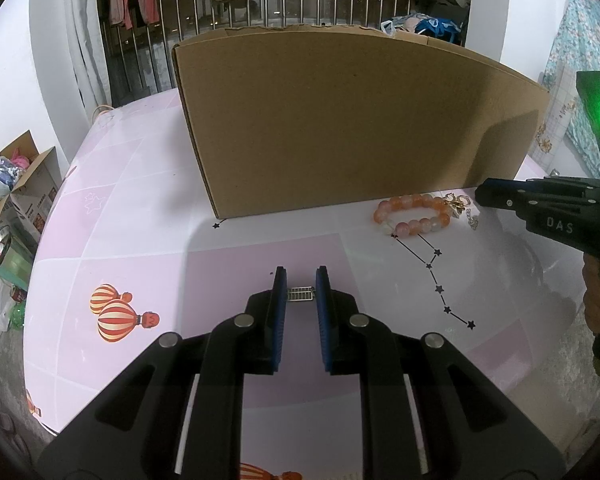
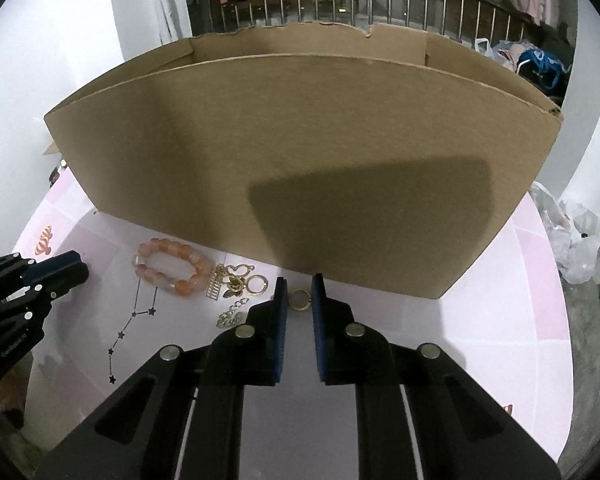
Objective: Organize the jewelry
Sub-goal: 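Carry the gold ring into the box and open the right tool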
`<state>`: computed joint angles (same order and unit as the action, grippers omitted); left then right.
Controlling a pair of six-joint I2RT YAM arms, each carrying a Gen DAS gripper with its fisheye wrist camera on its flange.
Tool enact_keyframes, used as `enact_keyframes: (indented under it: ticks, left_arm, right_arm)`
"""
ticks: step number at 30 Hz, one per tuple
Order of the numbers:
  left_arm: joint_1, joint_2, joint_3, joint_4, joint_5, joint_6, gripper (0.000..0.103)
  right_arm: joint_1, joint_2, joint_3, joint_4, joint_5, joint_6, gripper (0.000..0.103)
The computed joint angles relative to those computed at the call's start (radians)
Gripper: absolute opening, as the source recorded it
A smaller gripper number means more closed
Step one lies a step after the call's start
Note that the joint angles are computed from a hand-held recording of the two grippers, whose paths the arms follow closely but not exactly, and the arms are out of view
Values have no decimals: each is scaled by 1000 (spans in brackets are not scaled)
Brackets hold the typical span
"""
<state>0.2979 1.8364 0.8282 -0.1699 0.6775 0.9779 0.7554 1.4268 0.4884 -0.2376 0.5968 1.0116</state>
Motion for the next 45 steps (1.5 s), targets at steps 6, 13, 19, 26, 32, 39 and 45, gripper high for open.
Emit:
enact_keyframes:
  ticks: [6, 13, 19, 26, 32, 39, 45]
  left_arm:
    - [2, 7, 10, -10, 2, 3, 13]
    - [20, 6, 29, -57, 12, 22, 13]
    - [47, -43, 30, -109, 45, 40, 13]
    - [94, -209, 91, -276, 230, 72, 13]
    - [-39, -232, 214, -255, 272, -99, 13]
    - [-293, -67, 382, -233, 56, -255, 13]
    - [-319, 7, 422, -242, 27, -278, 28]
  right_arm:
    - [25, -33, -1, -38, 17, 35, 13]
    - [85, -106, 13, -141, 67, 94, 13]
    - [166, -192, 46, -270, 136, 157, 13]
    - [237, -312, 166, -442, 304, 146, 13]
    - [36, -403, 169, -257, 219, -183, 13]
    - [-247, -267, 195, -147, -21, -316, 13]
    - [-270, -238, 185, -143, -26, -313, 25]
